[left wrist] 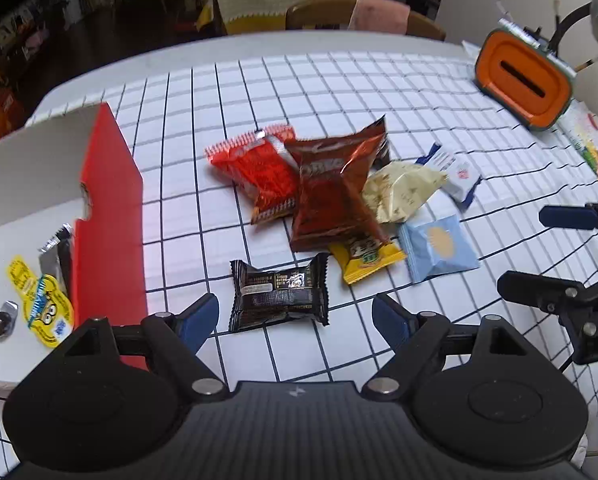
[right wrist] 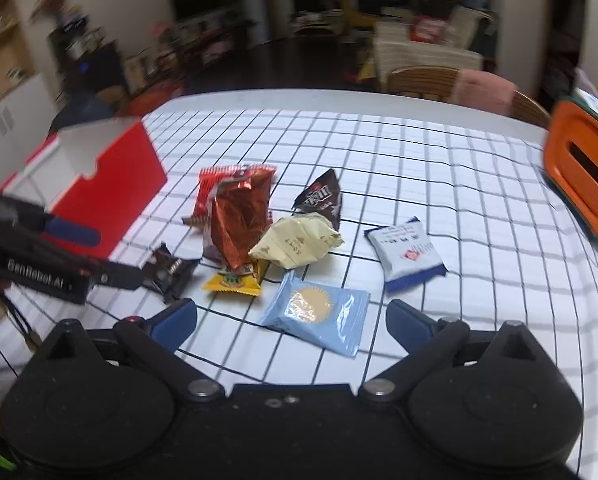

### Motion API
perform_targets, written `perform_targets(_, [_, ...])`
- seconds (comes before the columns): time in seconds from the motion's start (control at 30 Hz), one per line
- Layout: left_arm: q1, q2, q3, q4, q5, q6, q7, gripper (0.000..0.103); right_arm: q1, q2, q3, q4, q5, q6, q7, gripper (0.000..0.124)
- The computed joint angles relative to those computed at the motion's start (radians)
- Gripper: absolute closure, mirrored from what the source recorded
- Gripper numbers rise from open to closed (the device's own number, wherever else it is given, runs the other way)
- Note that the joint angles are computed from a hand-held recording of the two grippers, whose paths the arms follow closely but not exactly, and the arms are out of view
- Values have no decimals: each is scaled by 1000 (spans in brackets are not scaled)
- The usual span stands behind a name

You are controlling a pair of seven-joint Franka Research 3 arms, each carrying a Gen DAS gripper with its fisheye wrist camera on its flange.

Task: Organize snacks
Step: 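Move both grippers back over the remaining snack pile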

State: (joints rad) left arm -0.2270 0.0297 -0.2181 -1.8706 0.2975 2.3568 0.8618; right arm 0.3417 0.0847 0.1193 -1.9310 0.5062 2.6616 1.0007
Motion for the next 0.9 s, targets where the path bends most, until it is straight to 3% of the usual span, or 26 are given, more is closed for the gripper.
perform_targets(0.2, [3, 69, 5, 57, -24, -44, 27, 19, -21, 111, 11, 117, -4, -103, -214, 27])
perform_targets(0.5, [17, 147, 12, 130, -87, -81, 73, 19, -39, 251, 22, 290, -75, -253, -403, 39])
perform_targets(0.9, [31, 195, 19, 166, -121, -107, 93, 19, -39, 348, 25, 426, -92, -375, -453, 54])
